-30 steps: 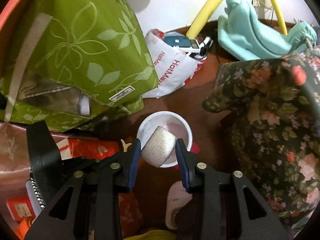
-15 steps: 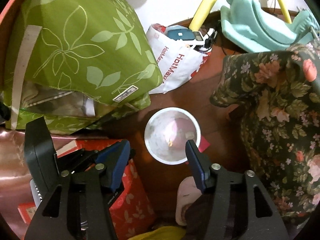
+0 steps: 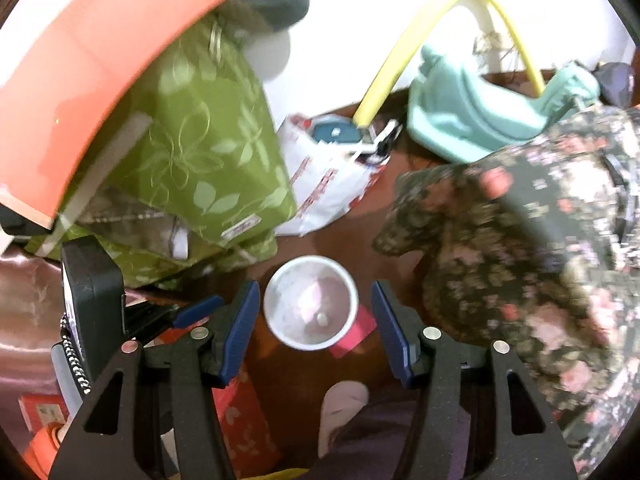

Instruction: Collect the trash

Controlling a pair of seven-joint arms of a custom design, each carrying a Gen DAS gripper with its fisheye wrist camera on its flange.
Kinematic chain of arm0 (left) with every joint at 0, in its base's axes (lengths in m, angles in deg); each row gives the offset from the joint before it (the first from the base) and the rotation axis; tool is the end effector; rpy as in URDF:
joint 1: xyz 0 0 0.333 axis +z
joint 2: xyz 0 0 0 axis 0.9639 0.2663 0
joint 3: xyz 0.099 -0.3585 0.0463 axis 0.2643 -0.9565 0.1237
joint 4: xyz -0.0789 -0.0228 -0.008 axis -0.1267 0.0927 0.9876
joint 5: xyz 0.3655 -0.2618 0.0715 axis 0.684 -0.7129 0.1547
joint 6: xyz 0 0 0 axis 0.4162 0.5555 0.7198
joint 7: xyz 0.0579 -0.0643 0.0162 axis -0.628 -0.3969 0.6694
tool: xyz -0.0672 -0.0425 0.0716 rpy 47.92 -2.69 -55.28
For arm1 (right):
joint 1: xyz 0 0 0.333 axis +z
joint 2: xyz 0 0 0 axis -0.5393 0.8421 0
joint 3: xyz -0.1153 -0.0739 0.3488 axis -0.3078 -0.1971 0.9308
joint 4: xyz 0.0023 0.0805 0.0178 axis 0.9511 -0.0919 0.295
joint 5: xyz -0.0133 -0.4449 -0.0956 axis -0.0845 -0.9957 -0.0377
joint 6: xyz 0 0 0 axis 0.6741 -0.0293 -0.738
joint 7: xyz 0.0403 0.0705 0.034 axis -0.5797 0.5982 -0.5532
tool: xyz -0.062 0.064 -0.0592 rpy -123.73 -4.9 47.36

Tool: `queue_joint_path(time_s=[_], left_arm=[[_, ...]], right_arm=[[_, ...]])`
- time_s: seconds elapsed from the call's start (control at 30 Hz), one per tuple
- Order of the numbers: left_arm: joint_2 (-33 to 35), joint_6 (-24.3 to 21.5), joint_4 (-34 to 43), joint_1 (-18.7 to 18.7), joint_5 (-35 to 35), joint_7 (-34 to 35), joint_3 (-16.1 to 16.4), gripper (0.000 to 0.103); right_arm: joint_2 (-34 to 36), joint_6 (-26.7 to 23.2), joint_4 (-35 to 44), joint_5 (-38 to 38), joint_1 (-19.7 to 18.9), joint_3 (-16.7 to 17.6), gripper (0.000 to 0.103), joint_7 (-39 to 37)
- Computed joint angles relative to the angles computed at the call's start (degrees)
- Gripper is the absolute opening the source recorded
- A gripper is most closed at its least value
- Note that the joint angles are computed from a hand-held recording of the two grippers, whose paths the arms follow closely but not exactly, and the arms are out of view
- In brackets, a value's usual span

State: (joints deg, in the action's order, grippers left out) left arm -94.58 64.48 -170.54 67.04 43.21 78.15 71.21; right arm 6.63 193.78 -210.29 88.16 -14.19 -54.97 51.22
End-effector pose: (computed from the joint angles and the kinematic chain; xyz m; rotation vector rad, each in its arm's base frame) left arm 0.4856 -0.1845 0.4168 -2.1233 2.0199 -0.4819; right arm 0.5151 0.1647 0.5210 -2.1916 1.5263 0.0083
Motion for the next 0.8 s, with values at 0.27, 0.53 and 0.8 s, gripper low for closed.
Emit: queue_joint_path(time_s=[0.27, 0.53, 0.8], left_arm=[[-0.5, 0.4, 5.5, -1.4, 3.4, -1.6, -2.4, 0.022], [4.0, 1.3, 14.9, -4.1, 8.6, -3.5, -4.5, 0.027], [11.9, 0.3, 25.6, -8.8, 12.7, -3.6, -4.0, 0.027]], right_arm=[[-7.0, 5.9, -2.8, -2.7, -2.4, -2.6, 0.054, 1.3], [-11.6, 9.9, -3.7, -7.1, -5.7, -6.6, 0.054, 3.2], [-12.4, 10.5, -2.9, -9.3, -9.7, -10.7, 0.054, 3.0]])
